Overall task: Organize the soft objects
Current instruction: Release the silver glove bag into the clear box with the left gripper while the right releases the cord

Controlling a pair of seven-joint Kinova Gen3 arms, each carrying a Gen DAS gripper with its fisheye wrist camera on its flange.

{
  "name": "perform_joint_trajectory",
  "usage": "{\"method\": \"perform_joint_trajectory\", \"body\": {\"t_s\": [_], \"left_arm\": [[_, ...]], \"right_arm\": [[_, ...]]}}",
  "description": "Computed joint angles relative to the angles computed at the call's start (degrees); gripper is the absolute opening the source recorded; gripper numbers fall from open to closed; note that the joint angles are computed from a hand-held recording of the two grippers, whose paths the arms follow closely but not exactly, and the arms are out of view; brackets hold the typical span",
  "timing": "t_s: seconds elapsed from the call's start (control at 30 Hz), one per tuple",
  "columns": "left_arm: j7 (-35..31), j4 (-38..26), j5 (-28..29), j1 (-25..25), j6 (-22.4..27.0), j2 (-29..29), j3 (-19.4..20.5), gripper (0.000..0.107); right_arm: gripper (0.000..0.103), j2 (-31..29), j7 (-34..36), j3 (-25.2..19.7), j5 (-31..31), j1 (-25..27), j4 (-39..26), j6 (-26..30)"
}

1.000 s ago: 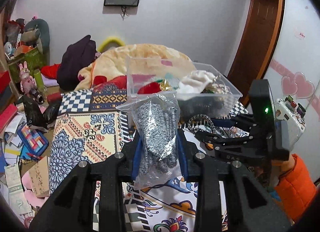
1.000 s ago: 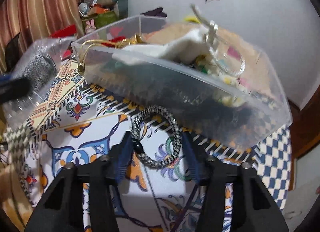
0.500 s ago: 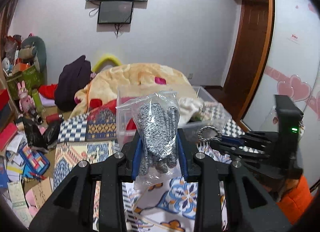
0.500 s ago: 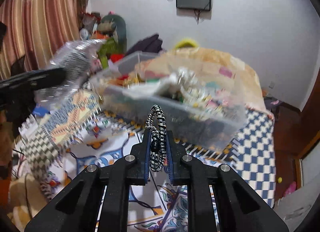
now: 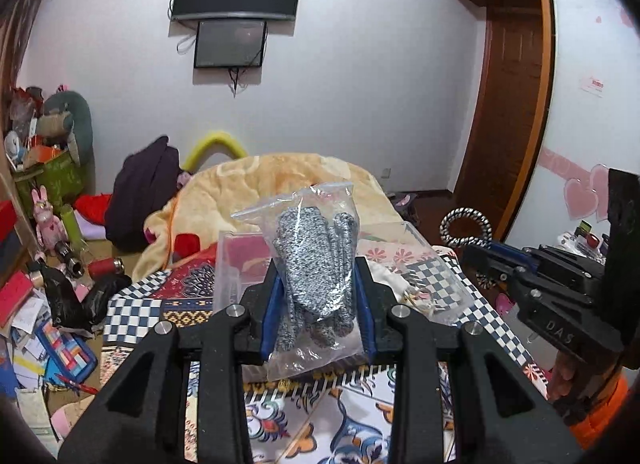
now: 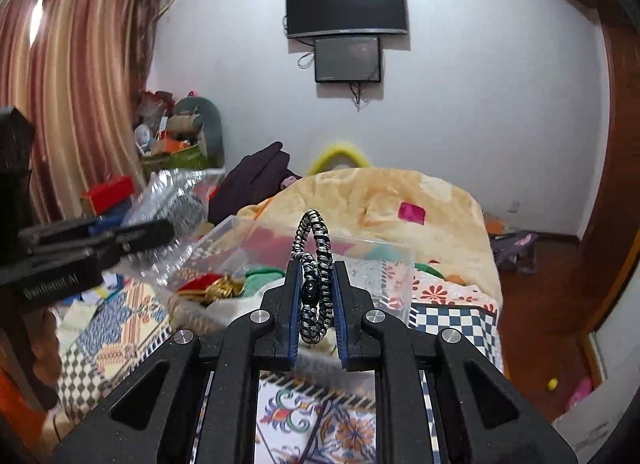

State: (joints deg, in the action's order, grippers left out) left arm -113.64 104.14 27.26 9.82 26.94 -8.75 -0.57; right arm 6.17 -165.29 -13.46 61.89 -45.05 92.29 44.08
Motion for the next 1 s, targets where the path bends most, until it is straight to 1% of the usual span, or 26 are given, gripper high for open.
{"method": "perform_joint_trajectory", "body": {"t_s": [0.07, 0.1, 0.2, 0.27, 0.43, 0.5, 0.57, 0.6, 0.63, 0.67, 0.7, 0.77, 0.83, 1.0], "left_arm": [[-1.5, -2.4, 2.5, 1.2, 3.2, 2.7, -2.3, 0.032], [-1.8, -3.1, 3.0, 1.0, 4.2, 3.6, -2.4, 0.032], [1.0, -4.2, 0.0, -2.4, 4.0, 5.9, 1.7, 0.032], [3.5, -4.9, -2.8, -2.7, 3.8, 7.4, 2.9, 0.032], [6.7, -6.7, -6.6, -3.1, 4.3, 10.4, 4.9, 0.032], [8.1, -7.2, -8.0, -3.0, 4.4, 11.4, 5.5, 0.032], [9.0, -7.8, -9.0, -2.9, 5.0, 12.1, 5.9, 0.036], [9.3, -7.9, -9.3, -2.9, 5.1, 12.4, 6.1, 0.038], [9.5, -8.0, -9.6, -2.9, 5.2, 12.5, 6.2, 0.042], [10.1, -8.0, -10.3, -2.7, 5.2, 12.6, 6.3, 0.048], [10.5, -8.1, -10.9, -2.7, 5.1, 12.7, 6.4, 0.051], [11.0, -7.7, -11.4, -2.6, 4.6, 12.2, 6.5, 0.057], [9.6, -7.3, -10.1, -2.9, 4.6, 11.6, 6.5, 0.059], [6.8, -6.1, -7.3, -3.4, 4.7, 8.7, 5.9, 0.060]], "right_arm": [[0.015, 1.0, 0.0, 0.3, -0.1, 0.0, -1.2, 1.2], [0.015, 1.2, 0.9, 0.6, -1.0, 0.4, -1.5, 1.0], [0.015, 2.7, 2.1, 1.7, -3.9, 1.2, -2.8, 0.3], [0.015, 3.3, 3.1, 2.5, -6.1, 1.6, -3.1, -0.1], [0.015, 4.4, 7.4, 3.6, -12.7, 2.7, -4.0, -0.7], [0.021, 5.0, 9.5, 4.0, -15.1, 2.8, -4.8, -0.1], [0.033, 5.0, 10.5, 4.4, -16.6, 2.6, -4.8, 0.0], [0.035, 5.0, 11.1, 4.5, -17.2, 2.6, -4.7, -0.4], [0.037, 5.0, 11.4, 4.7, -17.2, 2.5, -4.6, -0.7], [0.044, 5.0, 11.6, 4.8, -17.0, 2.1, -4.9, -0.1], [0.047, 5.1, 11.6, 5.0, -16.8, 1.7, -5.0, 0.4], [0.056, 5.0, 11.9, 5.0, -16.4, 1.2, -5.1, 1.0], [0.059, 4.9, 10.7, 5.2, -14.6, 0.1, -5.2, 2.6], [0.059, 2.9, 9.7, 4.5, -13.3, 0.4, -4.1, 2.1]]}}
